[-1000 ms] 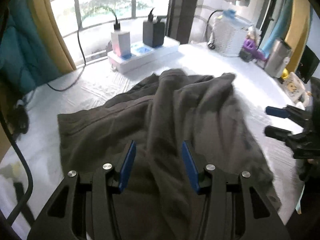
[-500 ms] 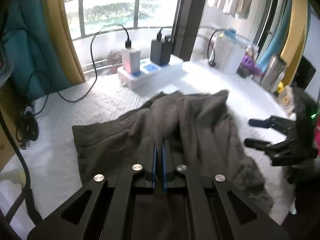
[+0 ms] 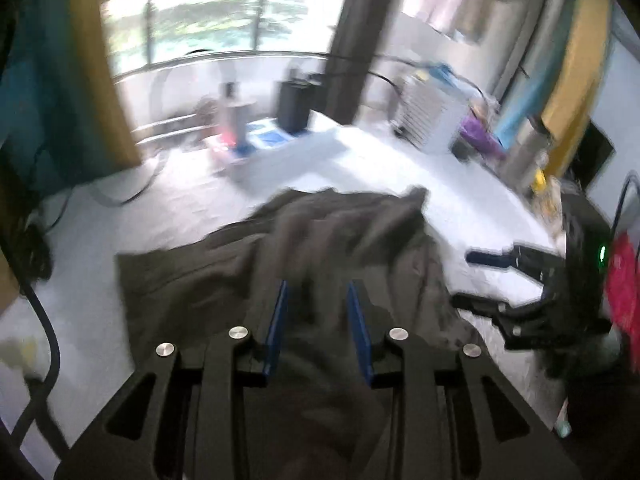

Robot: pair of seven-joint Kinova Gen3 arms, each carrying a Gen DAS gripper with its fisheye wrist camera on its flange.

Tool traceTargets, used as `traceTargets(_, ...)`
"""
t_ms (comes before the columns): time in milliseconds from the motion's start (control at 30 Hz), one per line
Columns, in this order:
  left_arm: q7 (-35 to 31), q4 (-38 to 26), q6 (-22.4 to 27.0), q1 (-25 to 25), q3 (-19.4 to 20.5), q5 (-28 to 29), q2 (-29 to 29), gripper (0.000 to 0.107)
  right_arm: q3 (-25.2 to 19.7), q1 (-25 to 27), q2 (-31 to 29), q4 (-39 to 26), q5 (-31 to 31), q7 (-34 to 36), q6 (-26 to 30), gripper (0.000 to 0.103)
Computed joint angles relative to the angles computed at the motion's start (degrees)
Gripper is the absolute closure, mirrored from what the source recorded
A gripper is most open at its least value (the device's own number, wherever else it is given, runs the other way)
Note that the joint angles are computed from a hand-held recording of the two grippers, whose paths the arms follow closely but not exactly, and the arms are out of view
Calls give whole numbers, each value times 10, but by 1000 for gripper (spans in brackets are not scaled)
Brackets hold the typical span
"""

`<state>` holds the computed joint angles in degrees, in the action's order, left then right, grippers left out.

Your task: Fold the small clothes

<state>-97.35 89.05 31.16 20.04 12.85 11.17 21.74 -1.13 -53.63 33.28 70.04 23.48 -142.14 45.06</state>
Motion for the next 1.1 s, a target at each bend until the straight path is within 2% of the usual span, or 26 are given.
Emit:
traceTargets(67, 20, -49, 44, 19, -3, -34, 39, 77, 4, -4, -6, 8, 6, -8, -5, 31)
traceTargets(167, 56, -128, 114, 56, -32, -65, 106, 77, 7, -8, -18, 24, 16, -20, -14, 31)
traceTargets(267, 63, -158, 142, 64, -37, -71, 119, 77, 10, -12, -33, 49, 28, -41, -24, 31)
traceTargets(333, 46, -144, 120, 53, -24, -63, 110, 80, 11, -12, -41, 64, 34, -59, -31, 31)
traceTargets(367, 27, -129, 100, 41, -11, -51, 102, 90, 10, -11, -43, 68, 36, -64, -32, 31)
traceTargets(400, 17, -122, 90, 37, -6, -46, 98, 107, 9, -10, -44, 72, 39, -69, -34, 31)
traceTargets(567, 3, -72, 36, 39, -6, -41, 33, 107, 5, -8, -53, 85, 52, -85, -43, 31)
traceTargets(767, 34, -8, -27, 33, -31, -57, -51, 107, -5, -8, -46, 61, 59, -71, -35, 31)
traceTargets(967, 86, 17, -37, 15, -59, -95, -66, 107, -13, -8, -18, 7, 43, -29, -20, 31)
traceTargets(1100, 97, 25, -31, -12, -58, -91, -50, 107, -21, 0, 11, -34, 11, 14, -13, 31)
